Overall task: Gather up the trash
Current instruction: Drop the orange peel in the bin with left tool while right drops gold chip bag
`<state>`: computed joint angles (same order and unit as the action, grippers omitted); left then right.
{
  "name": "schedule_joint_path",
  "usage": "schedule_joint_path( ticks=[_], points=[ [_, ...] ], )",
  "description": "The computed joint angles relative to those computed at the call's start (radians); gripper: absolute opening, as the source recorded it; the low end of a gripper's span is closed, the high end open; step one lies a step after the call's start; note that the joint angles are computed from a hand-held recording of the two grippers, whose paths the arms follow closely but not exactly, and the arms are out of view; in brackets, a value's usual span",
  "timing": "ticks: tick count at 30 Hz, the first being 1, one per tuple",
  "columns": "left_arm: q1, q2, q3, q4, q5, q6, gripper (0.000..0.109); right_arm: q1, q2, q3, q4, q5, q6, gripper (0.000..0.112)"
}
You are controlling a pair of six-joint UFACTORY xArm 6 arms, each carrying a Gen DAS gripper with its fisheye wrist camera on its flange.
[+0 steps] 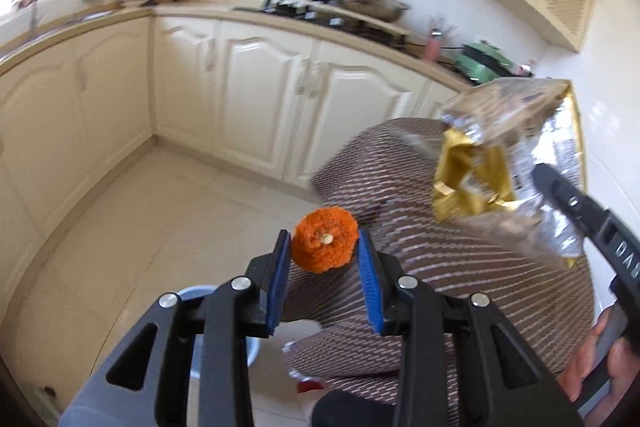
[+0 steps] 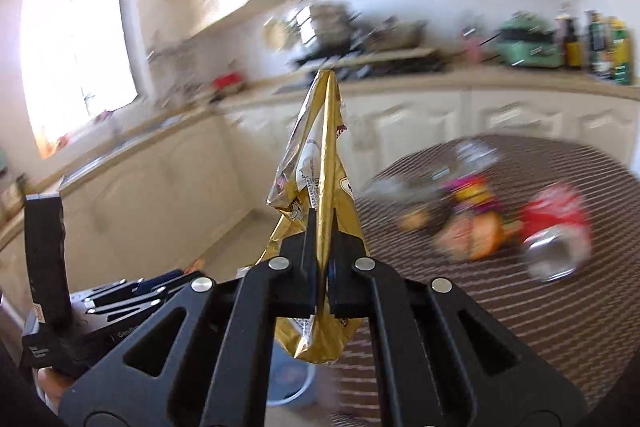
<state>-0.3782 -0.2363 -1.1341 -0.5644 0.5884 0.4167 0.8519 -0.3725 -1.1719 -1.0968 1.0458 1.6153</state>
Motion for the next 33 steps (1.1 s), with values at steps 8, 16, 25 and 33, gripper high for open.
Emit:
schedule_joint_path(
  ticks=[8, 16, 25, 33],
  points=[
    [0.184, 0.131, 0.014, 0.02, 0.05, -0.005, 0.032, -0.116, 0.373, -0.173, 0.285, -0.326, -0.197, 0.004],
    [0.24, 0.352, -0.056, 0.081, 0.065, -0.042, 0.032, -0.146, 0.673, -0.329, 0.554, -0.398, -0.415, 0.004],
    [0.261, 0.591, -0.22, 0.069, 0.101, -0.059, 0.036, -0.178, 0.843, -0.414, 0.699, -0.387, -0.516, 0.004],
    [0.259, 0.657, -0.265, 0.087, 0.149, -0.091, 0.055, -0.181, 0.911, -0.452, 0.762, -0.385, -0.542, 0.004]
  ],
)
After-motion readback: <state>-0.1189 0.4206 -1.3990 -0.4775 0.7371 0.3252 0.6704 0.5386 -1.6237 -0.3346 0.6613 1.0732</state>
